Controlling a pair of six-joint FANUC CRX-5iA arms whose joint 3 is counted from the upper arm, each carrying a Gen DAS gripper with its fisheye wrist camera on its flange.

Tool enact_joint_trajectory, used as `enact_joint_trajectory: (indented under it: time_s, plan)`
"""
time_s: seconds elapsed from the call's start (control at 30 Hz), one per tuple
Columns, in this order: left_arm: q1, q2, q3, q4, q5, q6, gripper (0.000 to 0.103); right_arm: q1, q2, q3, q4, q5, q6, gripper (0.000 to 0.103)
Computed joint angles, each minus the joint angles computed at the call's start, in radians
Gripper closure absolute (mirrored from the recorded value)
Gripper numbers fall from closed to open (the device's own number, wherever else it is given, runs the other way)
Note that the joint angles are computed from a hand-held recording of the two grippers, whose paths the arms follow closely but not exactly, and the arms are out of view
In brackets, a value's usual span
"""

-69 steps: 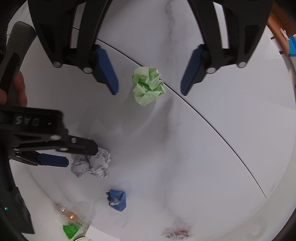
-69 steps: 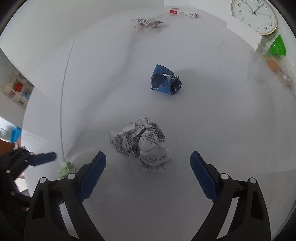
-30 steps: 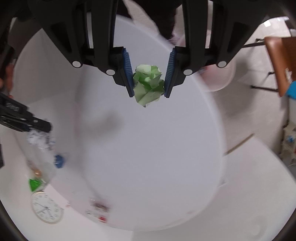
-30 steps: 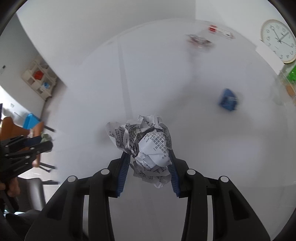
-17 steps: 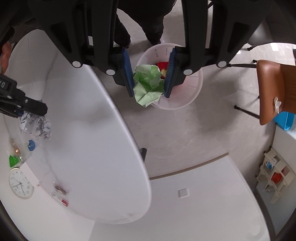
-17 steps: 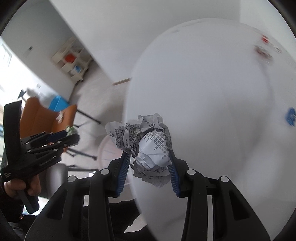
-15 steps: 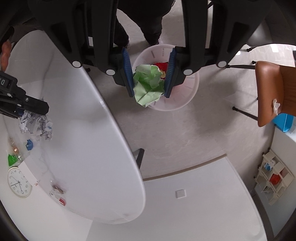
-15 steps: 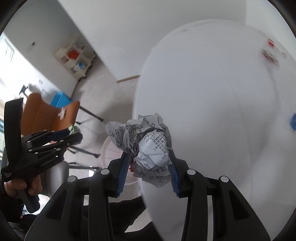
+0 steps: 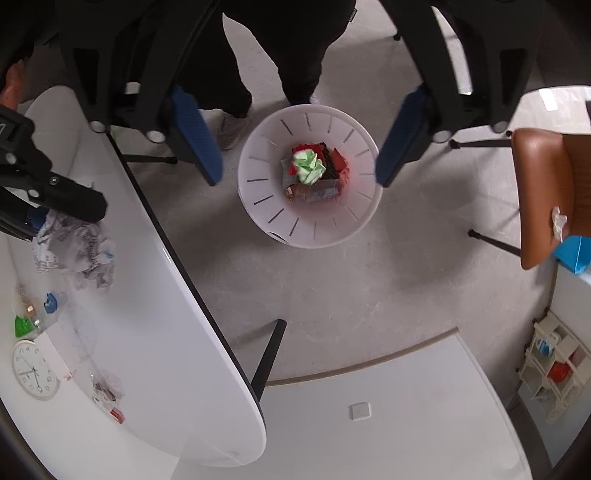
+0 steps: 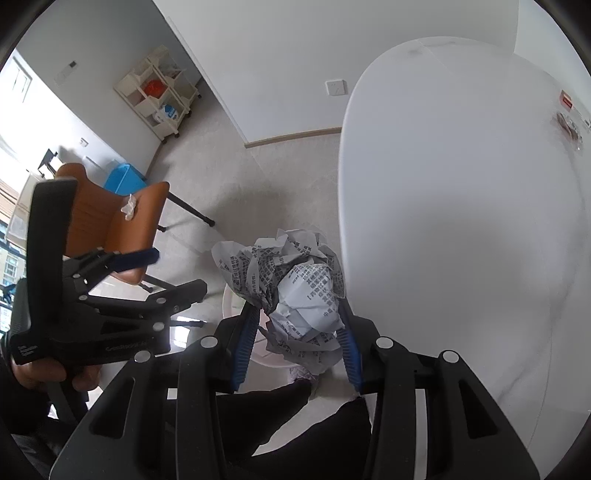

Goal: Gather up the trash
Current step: 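Drop the green paper and newspaper ball into the wastebasket with both grippers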

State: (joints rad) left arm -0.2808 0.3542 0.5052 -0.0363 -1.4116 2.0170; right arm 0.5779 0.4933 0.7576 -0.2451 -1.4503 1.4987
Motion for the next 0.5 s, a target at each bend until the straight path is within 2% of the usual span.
enact_joint_trajectory:
  time_s: [0.1, 0.23, 0.5]
  plan:
    - [0.004, -0.004, 0.011, -0.029, -0.027, -0.007, 0.008, 0.011, 0.009, 0.007, 0.009, -0.004, -0.006, 0.06]
    - [0.015, -0.02, 0.018, -0.073, -0.064, 0.004, 0.008, 0.031, 0.024, 0.022, 0.02, -0.01, -0.012, 0.06]
    - [0.024, -0.071, -0.012, -0.109, -0.058, -0.015, 0.008, 0.048, 0.049, 0.055, 0.026, -0.033, 0.004, 0.059]
